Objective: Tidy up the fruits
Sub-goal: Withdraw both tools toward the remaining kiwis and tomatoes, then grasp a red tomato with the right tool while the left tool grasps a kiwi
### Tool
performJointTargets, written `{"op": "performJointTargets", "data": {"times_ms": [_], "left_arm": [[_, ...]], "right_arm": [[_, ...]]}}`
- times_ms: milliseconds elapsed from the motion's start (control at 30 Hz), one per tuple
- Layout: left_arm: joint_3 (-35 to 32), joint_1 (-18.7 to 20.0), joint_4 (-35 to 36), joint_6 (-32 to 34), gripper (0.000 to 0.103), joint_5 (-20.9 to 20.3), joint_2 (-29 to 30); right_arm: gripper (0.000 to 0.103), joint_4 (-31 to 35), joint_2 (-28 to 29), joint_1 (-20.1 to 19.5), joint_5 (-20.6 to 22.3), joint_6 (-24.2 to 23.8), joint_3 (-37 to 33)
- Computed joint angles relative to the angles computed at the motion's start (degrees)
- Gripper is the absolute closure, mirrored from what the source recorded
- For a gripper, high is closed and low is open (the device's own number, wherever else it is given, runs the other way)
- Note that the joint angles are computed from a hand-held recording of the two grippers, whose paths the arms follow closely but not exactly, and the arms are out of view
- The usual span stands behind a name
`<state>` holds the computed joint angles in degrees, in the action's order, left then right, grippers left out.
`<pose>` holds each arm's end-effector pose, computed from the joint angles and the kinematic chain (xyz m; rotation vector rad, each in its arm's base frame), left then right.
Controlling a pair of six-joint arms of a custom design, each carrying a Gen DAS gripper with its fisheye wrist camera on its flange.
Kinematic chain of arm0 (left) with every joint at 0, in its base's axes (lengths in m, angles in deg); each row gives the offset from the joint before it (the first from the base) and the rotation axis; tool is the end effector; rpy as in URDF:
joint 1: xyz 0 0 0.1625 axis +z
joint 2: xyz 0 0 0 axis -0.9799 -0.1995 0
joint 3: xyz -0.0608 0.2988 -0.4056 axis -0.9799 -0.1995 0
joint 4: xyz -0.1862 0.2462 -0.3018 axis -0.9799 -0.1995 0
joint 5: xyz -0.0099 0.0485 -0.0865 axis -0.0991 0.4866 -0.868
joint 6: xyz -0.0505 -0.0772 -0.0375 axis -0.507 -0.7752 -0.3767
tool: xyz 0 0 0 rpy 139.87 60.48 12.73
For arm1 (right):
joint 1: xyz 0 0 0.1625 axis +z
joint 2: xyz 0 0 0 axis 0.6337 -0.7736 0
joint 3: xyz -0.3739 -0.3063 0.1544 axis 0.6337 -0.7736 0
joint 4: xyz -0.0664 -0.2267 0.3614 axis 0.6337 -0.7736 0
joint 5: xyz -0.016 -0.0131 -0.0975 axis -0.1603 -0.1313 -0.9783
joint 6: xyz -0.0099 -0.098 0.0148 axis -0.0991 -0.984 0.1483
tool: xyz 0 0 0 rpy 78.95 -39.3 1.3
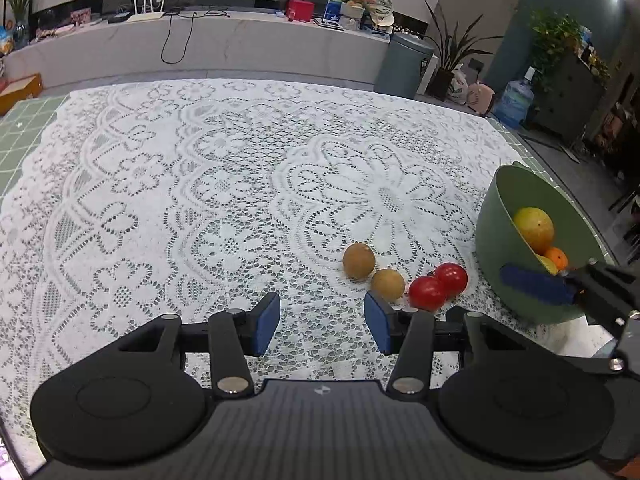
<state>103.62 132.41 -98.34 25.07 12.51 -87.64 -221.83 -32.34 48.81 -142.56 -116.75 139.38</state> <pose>-0.2502 -0.7051 0.0659 0.0095 2.3493 -0.9845 0.0968 -0.7567 0.2395 1.3900 -2.2089 0.6182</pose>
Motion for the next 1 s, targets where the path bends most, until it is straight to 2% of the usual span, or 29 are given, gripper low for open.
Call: {"op": "performJointTargets", "data": {"times_ms": [167,700,833,1000], "left_arm": [[0.5,0.5,-0.8,0.5,0.046,-2.8,-0.2],[-4.3,2.7,-3.1,6.4,0.049,-9.3,3.3],[-5.2,4.1,-3.6,4.4,0.054,-13.4,3.6],[-6.6,4.7,-3.0,4.0,0.055,-13.3,4.4]], "right_arm": [[0.067,2.1,1.9,0.7,-5.1,2.4,-2.4],[0.067,8.0,3.8,0.8,-7.3,7.2,-6.1],[0.068,10.4,4.6,1.0,-8.5,9.7,-7.8],[0.069,12.4,5.6,1.1,-9.2,11.7,-9.2]]}}
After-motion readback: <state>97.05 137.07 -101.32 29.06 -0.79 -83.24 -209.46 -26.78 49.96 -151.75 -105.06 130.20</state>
